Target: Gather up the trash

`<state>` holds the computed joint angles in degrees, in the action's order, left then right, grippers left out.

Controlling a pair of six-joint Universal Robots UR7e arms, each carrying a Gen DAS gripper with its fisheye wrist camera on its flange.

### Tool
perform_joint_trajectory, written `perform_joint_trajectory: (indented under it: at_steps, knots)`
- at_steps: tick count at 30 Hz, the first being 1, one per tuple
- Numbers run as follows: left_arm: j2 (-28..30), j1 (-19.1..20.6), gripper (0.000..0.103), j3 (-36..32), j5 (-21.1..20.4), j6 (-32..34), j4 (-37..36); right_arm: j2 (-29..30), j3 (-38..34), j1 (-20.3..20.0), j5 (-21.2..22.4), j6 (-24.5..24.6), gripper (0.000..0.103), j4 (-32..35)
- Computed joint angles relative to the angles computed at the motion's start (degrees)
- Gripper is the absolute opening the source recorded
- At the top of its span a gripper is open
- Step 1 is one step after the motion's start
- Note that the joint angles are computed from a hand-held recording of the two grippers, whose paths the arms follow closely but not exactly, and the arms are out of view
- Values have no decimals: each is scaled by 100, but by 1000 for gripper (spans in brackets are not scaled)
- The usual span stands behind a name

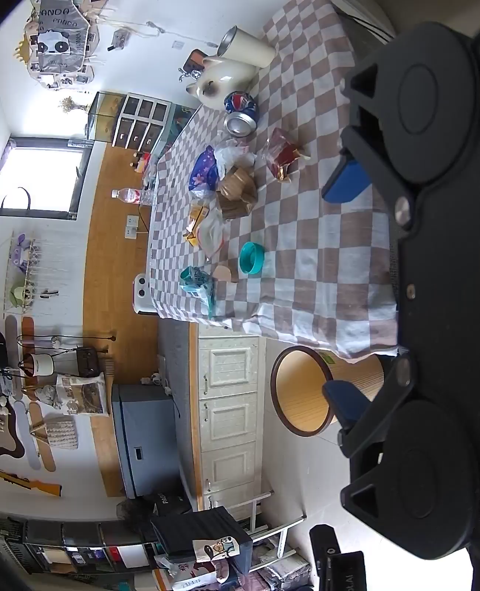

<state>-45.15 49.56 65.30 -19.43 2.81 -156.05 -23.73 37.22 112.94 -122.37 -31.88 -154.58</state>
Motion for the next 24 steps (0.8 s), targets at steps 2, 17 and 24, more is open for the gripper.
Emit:
perform_joint_trajectory:
  at_steps: [2, 17, 24]
  knots:
    - [-7, -2, 103, 6, 5, -17, 17, 4, -5, 1, 0, 10, 103, 1]
    - [-6, 0, 103, 1, 3, -29, 42, -11, 24, 11, -20, 11, 103, 2]
    - [1, 0, 103, -5, 12, -21, 33, -31, 66, 19, -23, 13, 103, -22]
